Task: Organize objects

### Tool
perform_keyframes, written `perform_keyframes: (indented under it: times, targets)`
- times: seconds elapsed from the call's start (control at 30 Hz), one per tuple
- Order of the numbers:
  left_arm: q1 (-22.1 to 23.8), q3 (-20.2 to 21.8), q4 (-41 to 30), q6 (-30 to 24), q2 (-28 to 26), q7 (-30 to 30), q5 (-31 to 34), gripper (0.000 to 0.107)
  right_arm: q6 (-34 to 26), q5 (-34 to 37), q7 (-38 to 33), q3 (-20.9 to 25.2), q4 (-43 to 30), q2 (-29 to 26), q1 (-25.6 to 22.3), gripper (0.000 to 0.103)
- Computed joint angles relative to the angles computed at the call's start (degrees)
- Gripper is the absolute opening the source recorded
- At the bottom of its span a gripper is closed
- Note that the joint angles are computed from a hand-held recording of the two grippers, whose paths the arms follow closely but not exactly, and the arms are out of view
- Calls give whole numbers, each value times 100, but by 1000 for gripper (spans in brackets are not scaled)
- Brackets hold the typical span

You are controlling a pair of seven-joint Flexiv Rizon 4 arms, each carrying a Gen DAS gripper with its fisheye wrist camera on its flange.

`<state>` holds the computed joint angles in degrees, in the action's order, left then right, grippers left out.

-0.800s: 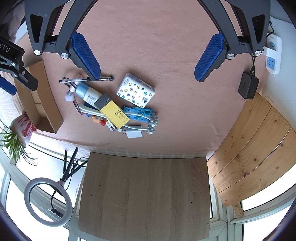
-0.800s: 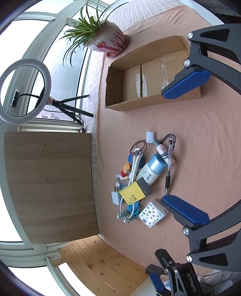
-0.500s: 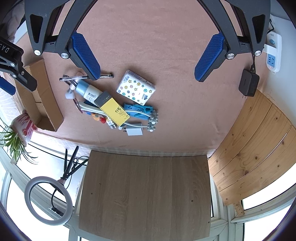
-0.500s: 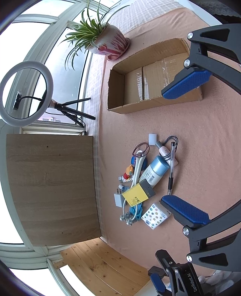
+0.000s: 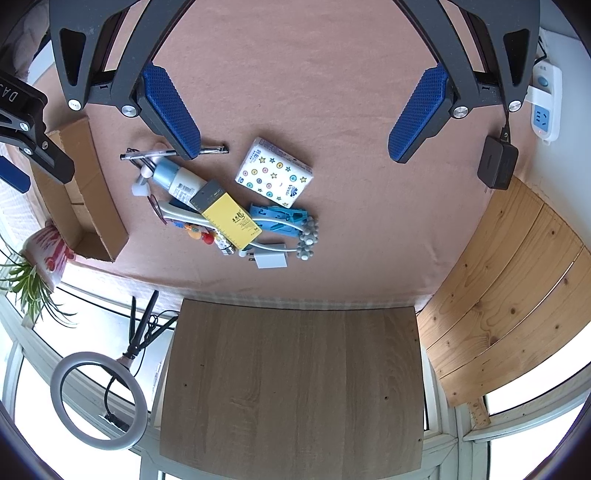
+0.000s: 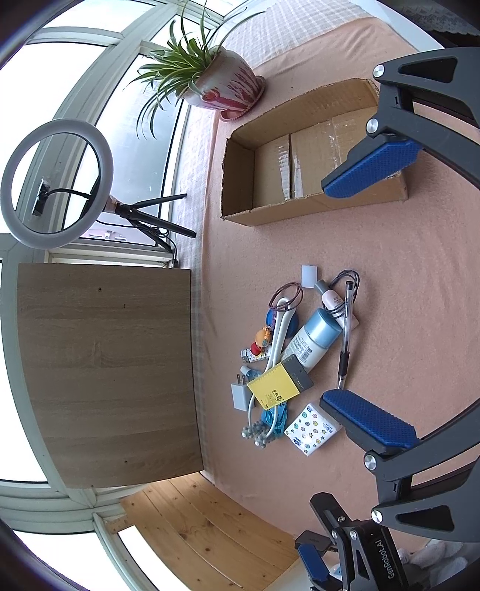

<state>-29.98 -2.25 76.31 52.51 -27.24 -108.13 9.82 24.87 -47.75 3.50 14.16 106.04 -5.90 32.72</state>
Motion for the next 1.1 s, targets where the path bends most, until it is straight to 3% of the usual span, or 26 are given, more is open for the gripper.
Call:
perform_keyframes:
  times: [0.5, 0.7, 1.1]
  targets:
    - [-16, 22, -115, -132, -114, -22, 25, 103, 368, 70, 57, -14, 261, 81, -149, 102]
    - [36, 19, -139, -187, -202, 8, -48, 103, 844, 75, 136, -49, 498, 179, -313, 102]
    - [64, 68, -315, -280, -423, -43, -107, 103, 1660, 459, -205, -195, 719, 152, -712, 85]
